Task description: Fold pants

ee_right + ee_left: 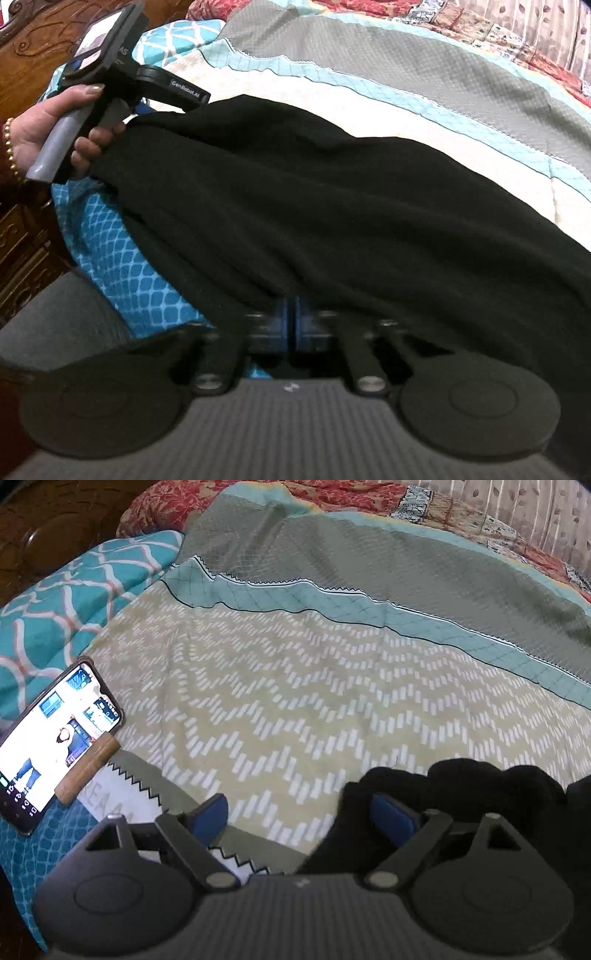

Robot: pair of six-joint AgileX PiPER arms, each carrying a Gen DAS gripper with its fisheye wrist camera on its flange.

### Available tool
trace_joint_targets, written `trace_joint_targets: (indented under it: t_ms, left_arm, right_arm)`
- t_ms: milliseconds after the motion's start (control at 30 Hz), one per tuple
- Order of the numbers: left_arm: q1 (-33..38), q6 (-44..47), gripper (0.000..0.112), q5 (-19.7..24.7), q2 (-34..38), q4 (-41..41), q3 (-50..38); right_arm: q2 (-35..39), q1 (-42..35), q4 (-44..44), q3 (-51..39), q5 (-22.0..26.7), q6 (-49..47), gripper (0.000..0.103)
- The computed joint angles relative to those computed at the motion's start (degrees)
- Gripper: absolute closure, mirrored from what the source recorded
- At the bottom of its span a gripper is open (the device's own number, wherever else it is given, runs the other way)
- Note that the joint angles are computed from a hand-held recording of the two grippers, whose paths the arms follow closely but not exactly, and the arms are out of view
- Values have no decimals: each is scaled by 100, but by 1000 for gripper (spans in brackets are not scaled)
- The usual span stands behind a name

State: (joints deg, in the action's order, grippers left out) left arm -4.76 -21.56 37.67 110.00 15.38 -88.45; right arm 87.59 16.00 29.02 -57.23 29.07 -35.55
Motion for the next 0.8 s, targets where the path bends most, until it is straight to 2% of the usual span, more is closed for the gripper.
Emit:
trace_joint_targets:
  t_ms: [133, 267, 300, 400, 500, 567, 700, 800]
  left_arm:
    - [50, 28, 18, -115, -28, -31, 98]
    - [74, -113, 16, -165, -33, -49, 138]
    - [70, -180, 17, -81, -57, -51, 100]
    - [39, -679, 34, 76, -372, 209, 197]
    - [21, -1075, 35, -335, -1088, 353, 775]
    - [-75, -1031, 33, -646, -1495, 335, 1092]
    - [-421, -21, 34, -874, -1628, -316, 1117]
    - [-610, 1115, 38, -659, -1140, -1322, 656]
  right_arm:
    - [-462, -652, 1075, 66, 955, -928, 97]
    - [-473, -718, 960, 300, 1365, -728, 98]
    - [-455, -671, 1028, 450, 1253, -695, 98]
    - [-586, -844, 1508, 502, 1333, -956, 94]
    - [-877, -1153, 2078, 604, 1383, -1317, 86]
    - [-1010, -1340, 2341, 671, 1210, -1304, 84]
    - [-937, -1502, 2441, 727, 686, -927, 82]
    - [-853, -1564, 2565, 894, 383, -597, 82]
